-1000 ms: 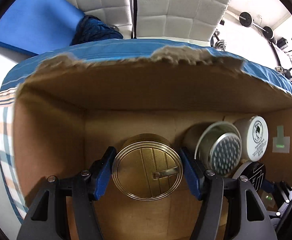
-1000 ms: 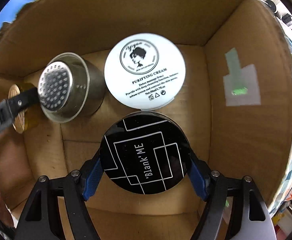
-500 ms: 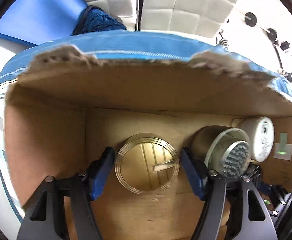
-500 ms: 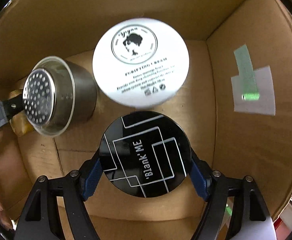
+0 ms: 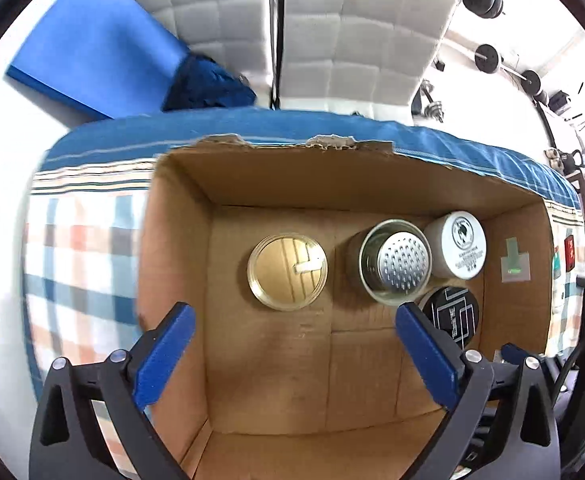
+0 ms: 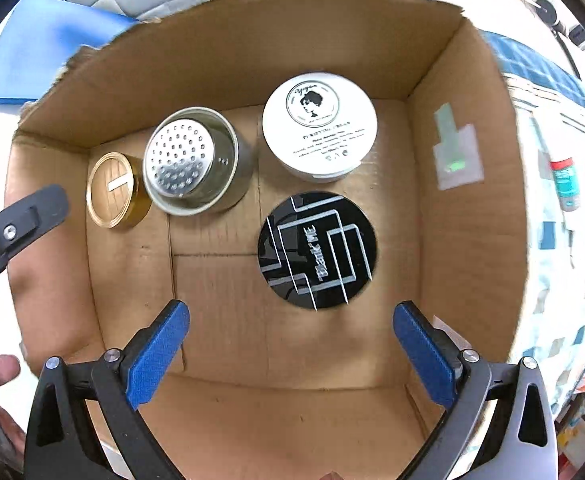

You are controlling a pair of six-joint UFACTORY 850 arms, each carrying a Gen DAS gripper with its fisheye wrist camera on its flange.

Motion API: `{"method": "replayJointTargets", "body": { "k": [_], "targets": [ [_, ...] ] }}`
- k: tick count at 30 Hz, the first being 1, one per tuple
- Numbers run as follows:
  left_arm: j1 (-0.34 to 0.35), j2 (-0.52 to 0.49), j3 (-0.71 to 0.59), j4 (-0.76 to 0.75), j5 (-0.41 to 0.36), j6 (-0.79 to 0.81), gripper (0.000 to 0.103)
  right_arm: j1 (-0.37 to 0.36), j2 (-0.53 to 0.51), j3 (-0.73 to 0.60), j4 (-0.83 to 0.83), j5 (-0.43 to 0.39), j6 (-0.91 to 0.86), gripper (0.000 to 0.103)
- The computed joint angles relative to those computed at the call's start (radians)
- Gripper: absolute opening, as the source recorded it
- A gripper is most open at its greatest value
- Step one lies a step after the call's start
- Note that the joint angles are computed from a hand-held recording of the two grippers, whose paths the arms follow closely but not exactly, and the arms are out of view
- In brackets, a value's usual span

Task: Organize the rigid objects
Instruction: 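Move both grippers to the white-teal tube and grasp it with the left gripper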

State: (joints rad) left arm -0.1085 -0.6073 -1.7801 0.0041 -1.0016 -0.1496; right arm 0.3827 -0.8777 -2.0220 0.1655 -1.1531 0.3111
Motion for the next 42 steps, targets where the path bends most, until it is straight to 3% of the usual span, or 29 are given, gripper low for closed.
{"method": "replayJointTargets", "body": {
  "k": [13, 24, 33, 38, 42],
  "targets": [
    [-0.031, 0.286, 0.275, 0.045, 0.088, -0.056, 0.103, 0.025, 0.294, 0.277, -0.030, 0.111, -0.050, 0.103],
    [-0.082, 0.427, 0.352, 0.108, 0.095, -0.140, 0.103, 0.030, 0.468, 0.415, 0.036, 0.159, -0.113, 0.103],
    [-0.153, 0.404, 0.274, 0.090, 0.084, -0.185, 0.103, -0.056, 0.528, 0.463, 0.096, 0.178, -0.178, 0.103],
    [-0.230, 0.312, 0.150, 0.068, 0.066, -0.190, 0.103, -0.178, 0.548, 0.482, 0.107, 0.165, -0.221, 0.103],
    [-0.294, 0.180, 0.001, 0.029, 0.026, -0.188, 0.103, -0.293, 0.527, 0.472, 0.065, 0.153, -0.226, 0.103]
  ]
}}
